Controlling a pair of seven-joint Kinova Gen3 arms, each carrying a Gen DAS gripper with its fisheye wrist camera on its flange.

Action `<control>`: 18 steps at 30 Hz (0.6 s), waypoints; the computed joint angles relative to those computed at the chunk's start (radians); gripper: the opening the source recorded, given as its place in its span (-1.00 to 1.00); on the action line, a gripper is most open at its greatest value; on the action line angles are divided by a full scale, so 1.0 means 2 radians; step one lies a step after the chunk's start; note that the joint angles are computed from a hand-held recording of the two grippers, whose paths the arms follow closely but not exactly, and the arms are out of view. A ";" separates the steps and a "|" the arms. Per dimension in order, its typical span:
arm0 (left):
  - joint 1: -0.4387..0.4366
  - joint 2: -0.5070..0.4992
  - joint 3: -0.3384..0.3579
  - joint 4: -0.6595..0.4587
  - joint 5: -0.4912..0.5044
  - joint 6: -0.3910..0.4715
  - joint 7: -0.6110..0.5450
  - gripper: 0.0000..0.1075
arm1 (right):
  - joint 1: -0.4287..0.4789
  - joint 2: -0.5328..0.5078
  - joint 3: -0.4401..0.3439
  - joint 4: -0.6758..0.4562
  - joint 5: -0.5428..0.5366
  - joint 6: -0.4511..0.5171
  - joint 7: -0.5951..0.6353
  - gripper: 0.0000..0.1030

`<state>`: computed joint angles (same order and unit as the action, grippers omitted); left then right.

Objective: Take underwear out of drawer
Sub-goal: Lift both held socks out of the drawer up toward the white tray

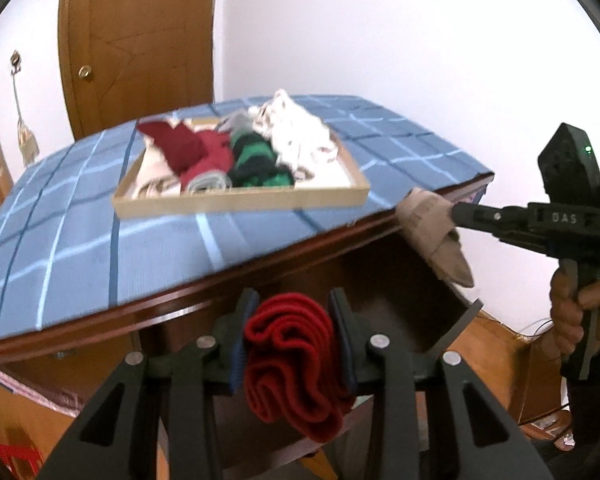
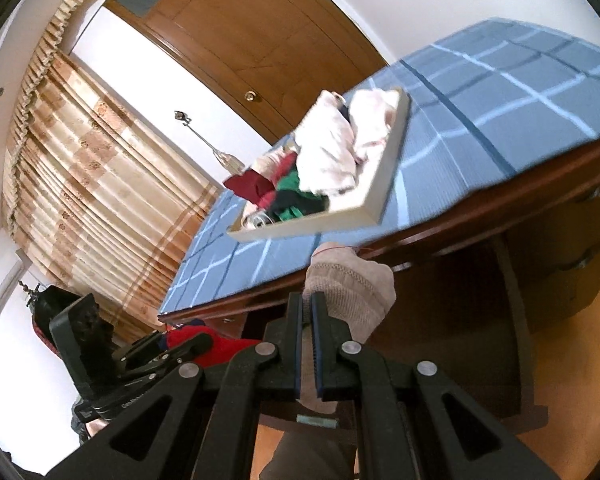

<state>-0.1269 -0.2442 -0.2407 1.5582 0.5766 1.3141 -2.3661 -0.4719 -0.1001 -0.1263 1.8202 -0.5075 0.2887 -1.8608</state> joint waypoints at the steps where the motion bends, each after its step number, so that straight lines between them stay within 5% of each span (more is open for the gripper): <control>1: 0.002 0.003 -0.001 -0.008 0.004 0.004 -0.001 -0.35 | 0.003 0.001 -0.003 -0.006 0.008 0.002 -0.005 -0.89; 8: -0.004 0.035 -0.008 -0.092 0.048 0.053 -0.009 -0.35 | 0.016 0.007 -0.018 -0.058 0.064 0.025 -0.031 -0.89; 18: -0.032 0.099 0.032 -0.223 0.078 0.051 0.033 -0.35 | 0.023 0.038 -0.023 -0.132 0.106 0.040 -0.046 -0.89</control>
<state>-0.1906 -0.0458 -0.1760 1.1124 0.7332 1.4159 -2.3010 -0.4252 -0.0238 -0.1730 1.5559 -0.2962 0.3680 -1.9526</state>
